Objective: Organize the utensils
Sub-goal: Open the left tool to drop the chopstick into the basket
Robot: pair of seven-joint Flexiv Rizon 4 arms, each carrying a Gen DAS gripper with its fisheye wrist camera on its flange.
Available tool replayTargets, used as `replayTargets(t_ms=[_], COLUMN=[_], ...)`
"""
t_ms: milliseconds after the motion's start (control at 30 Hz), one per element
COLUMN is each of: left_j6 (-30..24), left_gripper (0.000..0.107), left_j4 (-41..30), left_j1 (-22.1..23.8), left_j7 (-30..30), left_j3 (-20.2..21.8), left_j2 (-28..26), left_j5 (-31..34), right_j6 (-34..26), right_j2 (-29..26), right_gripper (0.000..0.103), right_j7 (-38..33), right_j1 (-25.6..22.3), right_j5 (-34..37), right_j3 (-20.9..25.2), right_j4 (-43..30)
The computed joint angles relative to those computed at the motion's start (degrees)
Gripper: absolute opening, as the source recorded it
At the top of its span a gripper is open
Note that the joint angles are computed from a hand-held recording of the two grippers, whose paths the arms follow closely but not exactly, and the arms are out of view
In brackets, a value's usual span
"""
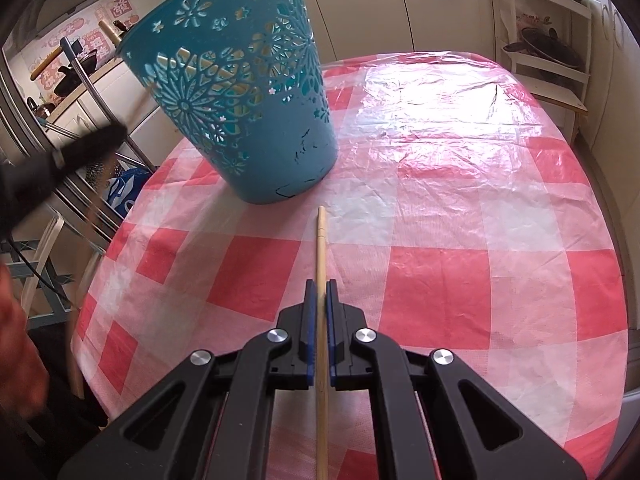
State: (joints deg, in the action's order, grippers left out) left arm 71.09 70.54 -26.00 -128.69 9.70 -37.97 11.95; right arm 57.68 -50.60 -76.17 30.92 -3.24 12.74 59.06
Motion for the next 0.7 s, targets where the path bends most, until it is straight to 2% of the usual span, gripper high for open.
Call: replayTargets(t_ms=[100, 200, 333, 500, 567, 633, 700], left_j6=[1.7, 3.7, 3.2, 1.9, -0.8, -7.4, -15.7], left_gripper=[0.002, 0.002, 0.002, 0.002, 0.002, 0.002, 0.011], left_j4=[-2.0, -2.6, -2.3, 4.5, 7.1, 6.3, 1.9], left_j1=[1.3, 3.3, 3.1, 3.3, 3.9, 4.6, 2.9], left_j7=[0.2, 1.6, 2.1, 1.3, 1.6, 2.9, 1.9], left_j3=[0.1, -1.6, -1.0, -1.9, -3.3, -4.7, -2.5], left_j2=[0.2, 0.4, 0.6, 2.6, 2.8, 1.6, -0.8], left_j5=[-0.5, -2.7, -3.8, -5.6, -7.0, -8.7, -6.3], right_j6=[-0.2, -0.6, -1.0, -1.3, -1.2, -1.1, -0.9], right_j2=[-0.4, -0.7, -0.9, -1.1, -1.0, -0.8, -0.8], right_gripper=[0.005, 0.005, 0.005, 0.005, 0.005, 0.005, 0.005], right_j7=[0.0, -0.4, -0.8, -1.1, -1.0, -0.8, -0.8], right_j1=[0.0, -0.2, -0.5, -0.7, -0.5, -0.3, -0.4], right_j5=[0.2, 0.6, 1.3, 2.2, 2.3, 2.1, 2.2], right_j3=[0.1, 0.5, 0.7, 1.0, 0.8, 0.5, 0.5], right_j4=[-0.6, -1.3, -1.8, -2.4, -2.2, -1.9, -1.8])
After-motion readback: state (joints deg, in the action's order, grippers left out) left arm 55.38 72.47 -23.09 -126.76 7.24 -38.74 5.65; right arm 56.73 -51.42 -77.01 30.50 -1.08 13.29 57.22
